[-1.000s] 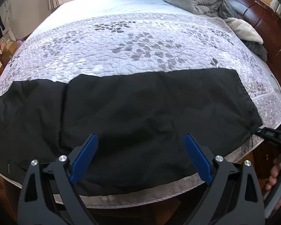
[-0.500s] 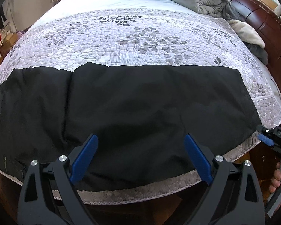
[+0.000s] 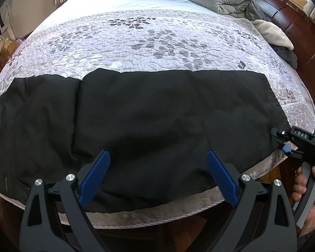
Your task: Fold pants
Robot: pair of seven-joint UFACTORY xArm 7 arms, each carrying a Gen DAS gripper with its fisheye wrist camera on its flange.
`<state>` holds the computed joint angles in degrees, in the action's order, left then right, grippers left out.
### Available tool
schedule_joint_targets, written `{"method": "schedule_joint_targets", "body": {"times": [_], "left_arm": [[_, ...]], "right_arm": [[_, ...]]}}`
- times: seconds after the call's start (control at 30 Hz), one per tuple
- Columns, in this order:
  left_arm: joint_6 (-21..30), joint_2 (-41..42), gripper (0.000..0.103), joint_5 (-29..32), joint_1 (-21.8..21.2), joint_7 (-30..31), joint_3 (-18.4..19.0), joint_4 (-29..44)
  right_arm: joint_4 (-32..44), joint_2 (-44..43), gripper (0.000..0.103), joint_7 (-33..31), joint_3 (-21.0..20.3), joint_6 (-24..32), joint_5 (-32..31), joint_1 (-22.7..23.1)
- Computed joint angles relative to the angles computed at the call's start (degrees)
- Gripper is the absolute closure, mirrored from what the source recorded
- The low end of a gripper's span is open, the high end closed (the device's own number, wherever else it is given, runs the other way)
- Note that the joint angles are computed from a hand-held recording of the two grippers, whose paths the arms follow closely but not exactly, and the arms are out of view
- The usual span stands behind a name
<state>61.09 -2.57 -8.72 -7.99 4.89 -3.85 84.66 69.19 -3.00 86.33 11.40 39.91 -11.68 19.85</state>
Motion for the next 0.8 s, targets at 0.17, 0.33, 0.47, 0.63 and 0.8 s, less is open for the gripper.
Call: {"method": "schedule_joint_targets", "body": {"times": [0.17, 0.33, 0.47, 0.63, 0.8], "left_arm": [[-2.0, -0.5, 0.01, 0.6, 1.3, 0.0, 1.1, -1.1], [-3.6, 1.7, 0.01, 1.6, 3.0, -5.3, 1.9, -0.4], [-7.0, 4.6, 0.01, 3.6, 2.8, -7.9, 1.3, 0.1], [-8.5, 7.4, 0.01, 10.0, 0.9, -8.1, 0.3, 0.4], [-8.3, 5.9, 0.01, 4.7, 1.7, -3.1, 0.6, -0.5]], "right_arm": [[4.2, 1.5, 0.088, -0.7, -0.4, 2.2, -2.5, -0.2], [14.8, 5.3, 0.096, -5.7, -0.5, 7.0, -9.8, 1.1], [16.7, 4.9, 0.096, -3.4, -1.6, 12.8, -12.3, 1.9], [10.2, 2.7, 0.096, -1.5, -1.9, 16.7, -8.7, 1.0], [8.4, 1.6, 0.096, -0.9, -1.1, 15.9, -8.7, 0.2]]}}
